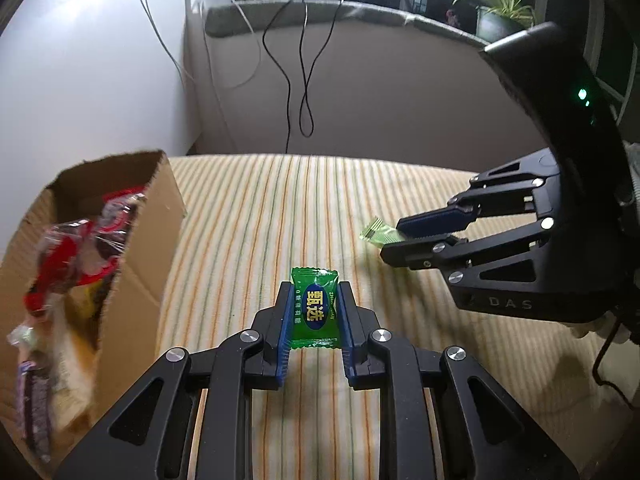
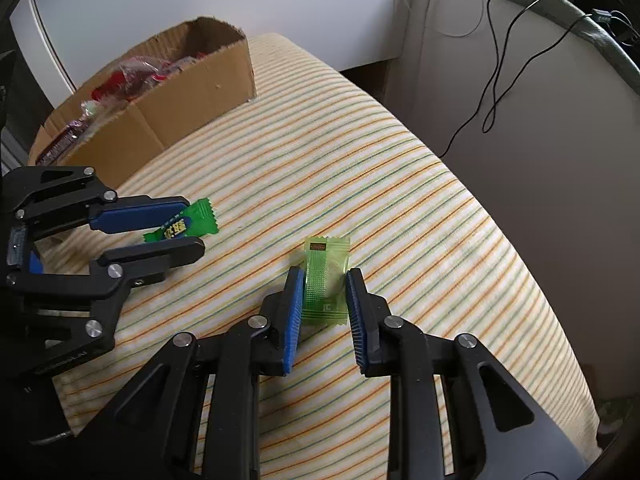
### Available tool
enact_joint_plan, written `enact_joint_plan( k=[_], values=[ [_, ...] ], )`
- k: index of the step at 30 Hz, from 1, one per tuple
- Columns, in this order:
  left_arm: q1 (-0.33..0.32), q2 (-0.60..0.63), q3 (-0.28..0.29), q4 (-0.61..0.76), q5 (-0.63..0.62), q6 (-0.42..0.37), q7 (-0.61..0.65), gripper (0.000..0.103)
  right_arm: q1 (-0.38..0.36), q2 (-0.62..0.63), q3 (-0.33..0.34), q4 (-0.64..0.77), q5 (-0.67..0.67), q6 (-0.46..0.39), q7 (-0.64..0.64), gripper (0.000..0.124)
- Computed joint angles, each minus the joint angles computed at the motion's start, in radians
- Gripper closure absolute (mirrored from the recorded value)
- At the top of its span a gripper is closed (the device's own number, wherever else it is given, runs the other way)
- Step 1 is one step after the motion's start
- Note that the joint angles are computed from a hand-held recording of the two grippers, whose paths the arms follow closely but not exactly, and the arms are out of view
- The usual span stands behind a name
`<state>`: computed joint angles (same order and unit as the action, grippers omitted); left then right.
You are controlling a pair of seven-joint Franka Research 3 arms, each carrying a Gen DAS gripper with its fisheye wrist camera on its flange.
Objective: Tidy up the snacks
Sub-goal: 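Carry the two green candies over the box with both grippers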
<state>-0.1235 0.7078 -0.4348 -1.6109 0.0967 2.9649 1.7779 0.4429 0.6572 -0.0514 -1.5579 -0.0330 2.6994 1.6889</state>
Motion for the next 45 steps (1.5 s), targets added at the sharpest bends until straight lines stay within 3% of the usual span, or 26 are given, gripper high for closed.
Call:
enact_joint_plan(
  k=[13,19,30,35,45],
  values=[
    [0.22,-0.145,-0.176,-0.252,0.02,0.191,0.021,0.084,0.088,-0.113,-0.052,-0.116,-0.091,0.083,0.138,0.101],
    [0.35,-0.164,-0.275,-0.311,0.081,0.237,-0.01,0.084,0.125,-0.104,-0.061,-0.078,-0.14,0.086,0.209,0.101],
    [0.502,-0.143,-0.355,-0.33,0.198,0.265,-0.106,0.084,0.18,-0.032,-0.084,0.044,-0.185,0.097,0.31,0.101],
    [0.53,-0.126,-0.347,-0.31,0.222,0.262,-0.144,0.084,0.179,0.028,-0.079,0.136,-0.168,0.093,0.338,0.101],
    [0.502,-0.111,-0.27,-0.252,0.228,0.257,-0.181,0.084,0.162,0.159,-0.05,0.358,-0.111,0.033,0.308,0.101]
  ],
)
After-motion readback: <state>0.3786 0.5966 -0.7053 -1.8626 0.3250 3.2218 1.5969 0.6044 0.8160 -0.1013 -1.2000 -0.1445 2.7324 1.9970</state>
